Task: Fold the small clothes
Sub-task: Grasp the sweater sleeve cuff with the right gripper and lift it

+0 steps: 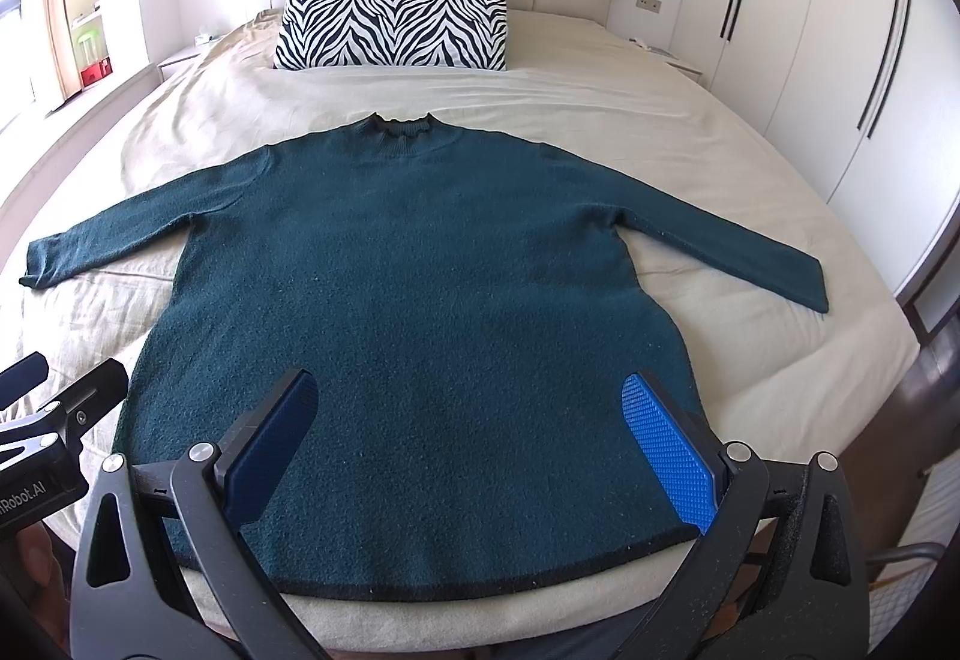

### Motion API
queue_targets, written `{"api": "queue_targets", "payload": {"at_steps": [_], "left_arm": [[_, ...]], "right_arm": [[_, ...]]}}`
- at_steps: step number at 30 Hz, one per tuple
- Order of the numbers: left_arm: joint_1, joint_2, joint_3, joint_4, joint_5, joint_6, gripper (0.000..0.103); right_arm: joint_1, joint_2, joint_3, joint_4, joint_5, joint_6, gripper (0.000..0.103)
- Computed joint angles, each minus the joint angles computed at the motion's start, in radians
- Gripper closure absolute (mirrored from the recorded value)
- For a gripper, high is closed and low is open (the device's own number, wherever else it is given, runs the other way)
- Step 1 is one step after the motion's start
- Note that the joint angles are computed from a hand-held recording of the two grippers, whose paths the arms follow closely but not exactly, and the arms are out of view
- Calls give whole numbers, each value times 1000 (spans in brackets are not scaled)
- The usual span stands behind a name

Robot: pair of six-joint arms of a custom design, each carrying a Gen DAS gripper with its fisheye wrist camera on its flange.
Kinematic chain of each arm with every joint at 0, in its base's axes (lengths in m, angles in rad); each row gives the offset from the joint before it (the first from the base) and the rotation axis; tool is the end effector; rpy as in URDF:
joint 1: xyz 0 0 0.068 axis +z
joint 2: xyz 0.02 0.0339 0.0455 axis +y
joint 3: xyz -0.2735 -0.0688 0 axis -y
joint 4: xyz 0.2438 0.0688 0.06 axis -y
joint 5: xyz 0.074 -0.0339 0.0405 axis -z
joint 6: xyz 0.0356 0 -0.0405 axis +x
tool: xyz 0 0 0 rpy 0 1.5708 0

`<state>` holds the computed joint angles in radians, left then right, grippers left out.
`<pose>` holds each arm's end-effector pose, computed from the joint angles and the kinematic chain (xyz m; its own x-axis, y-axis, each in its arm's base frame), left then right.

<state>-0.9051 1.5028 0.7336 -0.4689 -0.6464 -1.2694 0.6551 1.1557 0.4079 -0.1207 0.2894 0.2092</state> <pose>0.1724 -0.1848 0.1631 -0.6568 -0.3979 -0.6406 -0.4071 0.9021 -0.1429 0.1641 0.1132 0.1594 -0.6830 -0.2738 -0.6771 -0.3025 0.9499 -0.0789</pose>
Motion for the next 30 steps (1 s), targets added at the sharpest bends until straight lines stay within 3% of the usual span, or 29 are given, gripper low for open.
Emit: {"api": "queue_targets", "payload": {"at_steps": [4,7,9,11,14,17,22,24,26,30], "left_arm": [[-10,7,-4,18,-26,4,0],[-23,27,-6,43,-78,23,0],[-13,49,13,24,-102,48,0],[14,76,22,31,-93,87,0],[63,101,18,85,-92,158,0],[119,123,12,152,-85,222,0],[248,143,-71,464,82,350,0],[304,187,-76,576,204,390,0],[343,257,-22,573,298,410,0],[367,353,65,567,360,451,0]], "right_arm": [[-17,13,-2,17,-17,-7,0],[-129,30,-16,77,-136,-38,0],[-283,67,-31,161,-315,-64,0],[-504,157,-29,265,-561,-86,0],[-818,387,41,429,-844,-49,0],[-1026,672,251,443,-973,16,0],[-1225,1095,690,421,-1089,243,1],[-1266,1243,892,372,-1108,308,4],[-1284,1379,1104,279,-1110,367,9],[-1292,1597,1487,113,-1118,422,22]]}}
